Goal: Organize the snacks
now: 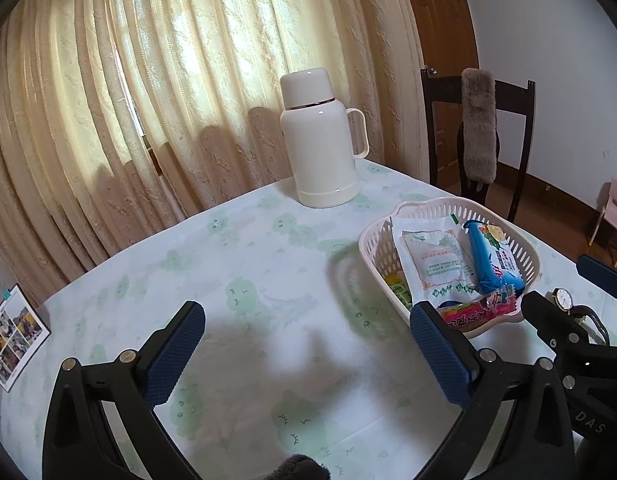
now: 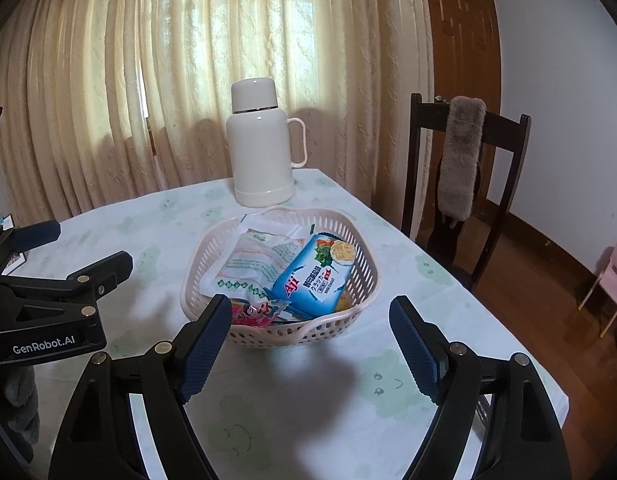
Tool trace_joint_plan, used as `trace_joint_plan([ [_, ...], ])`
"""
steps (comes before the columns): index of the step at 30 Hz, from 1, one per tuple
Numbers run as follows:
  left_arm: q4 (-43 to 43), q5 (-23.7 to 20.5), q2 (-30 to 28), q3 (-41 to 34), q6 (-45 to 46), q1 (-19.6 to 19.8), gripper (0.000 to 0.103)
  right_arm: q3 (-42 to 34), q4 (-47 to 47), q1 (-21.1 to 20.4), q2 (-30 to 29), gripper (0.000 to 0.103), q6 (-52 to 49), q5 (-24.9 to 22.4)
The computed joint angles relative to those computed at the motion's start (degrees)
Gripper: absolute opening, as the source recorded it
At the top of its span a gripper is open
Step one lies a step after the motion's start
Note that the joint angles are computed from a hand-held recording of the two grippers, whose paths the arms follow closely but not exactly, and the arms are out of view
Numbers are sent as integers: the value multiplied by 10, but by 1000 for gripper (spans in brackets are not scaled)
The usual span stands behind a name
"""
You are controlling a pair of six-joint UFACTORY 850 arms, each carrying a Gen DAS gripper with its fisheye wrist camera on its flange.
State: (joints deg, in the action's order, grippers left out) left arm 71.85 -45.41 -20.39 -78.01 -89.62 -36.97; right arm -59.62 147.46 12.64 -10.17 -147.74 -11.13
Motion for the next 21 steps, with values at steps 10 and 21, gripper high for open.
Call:
trace_joint_plan([
  [10, -3, -1, -2, -1, 5, -1, 102, -5, -7, 0, -7, 81, 10, 7],
  [21, -4, -1, -3, -1, 6, 0, 102, -5, -11, 2, -9, 81, 15, 11],
])
